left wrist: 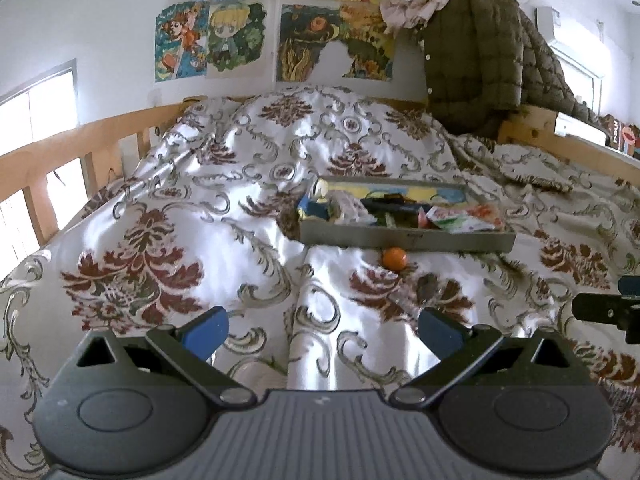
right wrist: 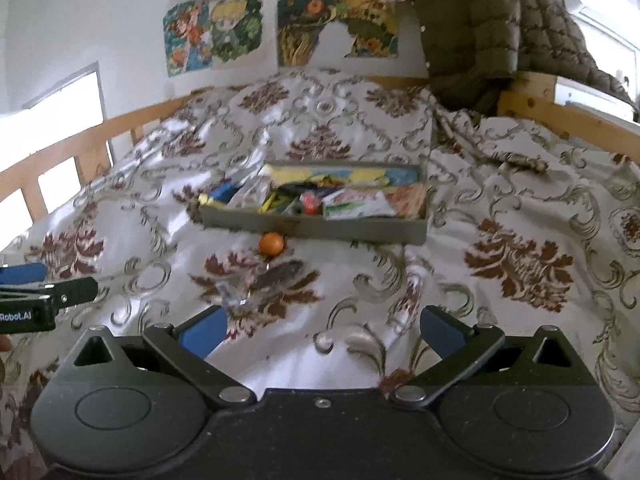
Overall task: Organize snacks
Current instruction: 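Open both tools and lift them away from the tray, then reach the left tool to the orange while right reaches the clear dried-food bag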
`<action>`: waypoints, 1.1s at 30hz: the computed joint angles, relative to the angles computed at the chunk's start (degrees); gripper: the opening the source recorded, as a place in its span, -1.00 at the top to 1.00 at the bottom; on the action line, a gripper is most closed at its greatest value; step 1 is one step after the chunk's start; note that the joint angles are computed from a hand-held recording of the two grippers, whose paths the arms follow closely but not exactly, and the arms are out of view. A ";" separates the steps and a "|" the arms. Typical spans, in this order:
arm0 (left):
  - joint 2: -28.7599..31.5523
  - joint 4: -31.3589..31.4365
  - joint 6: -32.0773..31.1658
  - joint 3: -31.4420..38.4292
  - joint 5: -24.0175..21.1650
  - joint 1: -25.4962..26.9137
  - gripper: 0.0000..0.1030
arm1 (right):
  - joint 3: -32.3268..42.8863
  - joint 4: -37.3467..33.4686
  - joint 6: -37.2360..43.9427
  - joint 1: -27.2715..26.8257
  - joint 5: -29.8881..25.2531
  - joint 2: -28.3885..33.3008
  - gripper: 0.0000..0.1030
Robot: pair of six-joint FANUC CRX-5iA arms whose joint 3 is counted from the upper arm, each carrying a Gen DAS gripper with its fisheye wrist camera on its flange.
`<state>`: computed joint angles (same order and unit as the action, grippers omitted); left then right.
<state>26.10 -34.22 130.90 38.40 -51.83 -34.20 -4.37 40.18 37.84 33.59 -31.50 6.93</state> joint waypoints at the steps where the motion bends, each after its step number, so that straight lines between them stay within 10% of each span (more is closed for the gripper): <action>1: 0.11 0.00 -0.02 0.05 -0.45 0.00 -1.00 | 0.45 -1.23 1.36 0.19 -0.49 0.24 -0.99; 33: 8.17 1.63 -1.79 13.48 -6.58 2.13 -1.00 | 12.03 -14.85 15.78 -2.11 -1.26 7.59 -0.99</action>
